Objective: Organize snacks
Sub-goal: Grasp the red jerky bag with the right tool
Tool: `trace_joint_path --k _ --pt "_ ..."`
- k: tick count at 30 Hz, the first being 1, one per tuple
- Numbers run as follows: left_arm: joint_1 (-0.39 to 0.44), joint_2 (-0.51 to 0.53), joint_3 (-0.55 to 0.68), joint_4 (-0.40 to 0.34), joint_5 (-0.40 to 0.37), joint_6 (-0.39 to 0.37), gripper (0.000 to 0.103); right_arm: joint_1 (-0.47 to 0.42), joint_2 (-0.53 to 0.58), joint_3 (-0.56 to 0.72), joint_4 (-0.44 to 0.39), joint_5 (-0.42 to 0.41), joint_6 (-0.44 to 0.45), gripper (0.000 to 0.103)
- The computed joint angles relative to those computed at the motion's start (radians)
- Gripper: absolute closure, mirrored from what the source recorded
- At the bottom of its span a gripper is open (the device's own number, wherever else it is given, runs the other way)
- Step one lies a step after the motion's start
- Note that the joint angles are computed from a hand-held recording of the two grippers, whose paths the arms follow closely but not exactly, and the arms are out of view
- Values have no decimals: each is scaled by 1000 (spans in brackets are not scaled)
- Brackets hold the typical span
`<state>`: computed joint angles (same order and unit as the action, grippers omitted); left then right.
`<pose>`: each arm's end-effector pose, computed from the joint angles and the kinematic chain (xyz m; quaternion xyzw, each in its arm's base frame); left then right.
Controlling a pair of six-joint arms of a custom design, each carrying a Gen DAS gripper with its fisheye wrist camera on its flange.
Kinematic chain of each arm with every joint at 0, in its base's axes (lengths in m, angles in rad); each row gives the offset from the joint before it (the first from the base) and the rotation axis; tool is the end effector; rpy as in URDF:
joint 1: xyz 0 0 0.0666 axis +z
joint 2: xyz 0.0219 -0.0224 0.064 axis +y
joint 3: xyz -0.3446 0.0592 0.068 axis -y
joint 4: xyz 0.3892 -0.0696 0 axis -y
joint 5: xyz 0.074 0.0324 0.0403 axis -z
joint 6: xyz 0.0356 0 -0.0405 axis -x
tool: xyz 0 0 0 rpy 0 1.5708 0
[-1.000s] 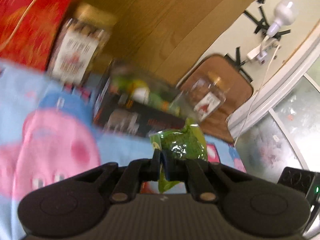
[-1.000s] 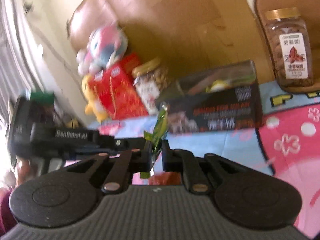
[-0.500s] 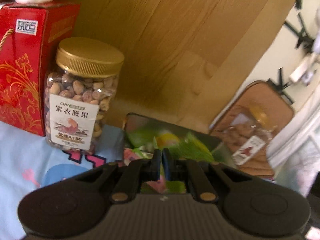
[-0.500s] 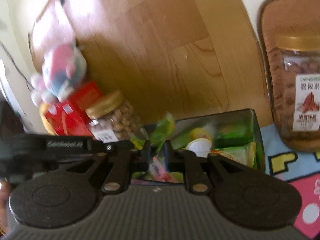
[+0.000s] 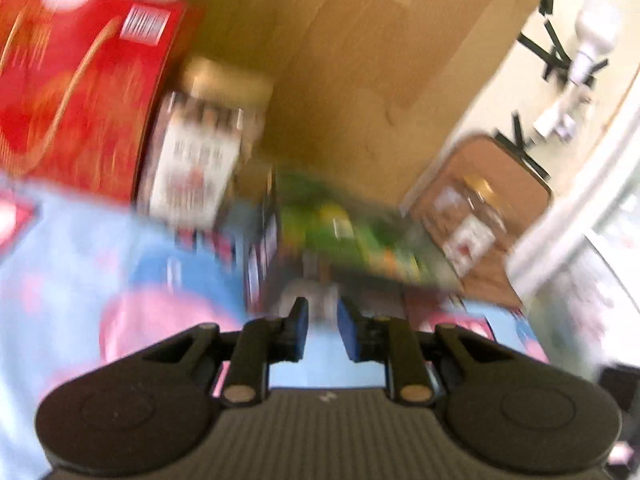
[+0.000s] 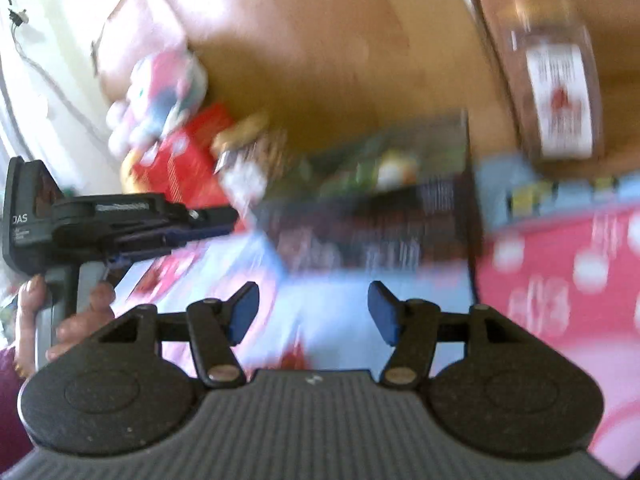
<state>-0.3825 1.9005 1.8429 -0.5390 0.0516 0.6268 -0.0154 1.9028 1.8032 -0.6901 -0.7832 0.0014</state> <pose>0.6271 -0.2547 0.3505 -0.0957 0.8783 -0.2462 0.3986 0.6558 0.0146 0.3249 -0.1393 0.8557 0.3500 0.3548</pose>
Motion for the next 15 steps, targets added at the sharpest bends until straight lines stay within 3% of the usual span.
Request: trace_joint_path --k 3,6,10,11,12,13,14,15 --pt "-2 -96 -195 88 139 104 88 -21 18 9 -117 -43 40 50" --pt "-13 -140 -305 159 216 165 88 -18 30 23 -147 -42 56 51" --pt "-30 -128 -318 144 212 190 88 7 45 44 -209 -31 130 52" --pt "-32 -122 -322 158 203 201 92 12 35 19 -179 -32 129 53" --pt "-36 -123 -335 177 184 206 94 16 34 17 -175 -35 128 56" --pt "-35 -122 -341 186 176 215 98 20 47 36 -212 -52 128 70" --pt "-28 -120 -348 205 192 241 98 24 53 45 -234 -54 112 70" --pt "-21 -119 -356 226 211 268 98 28 37 23 -207 -34 99 72"
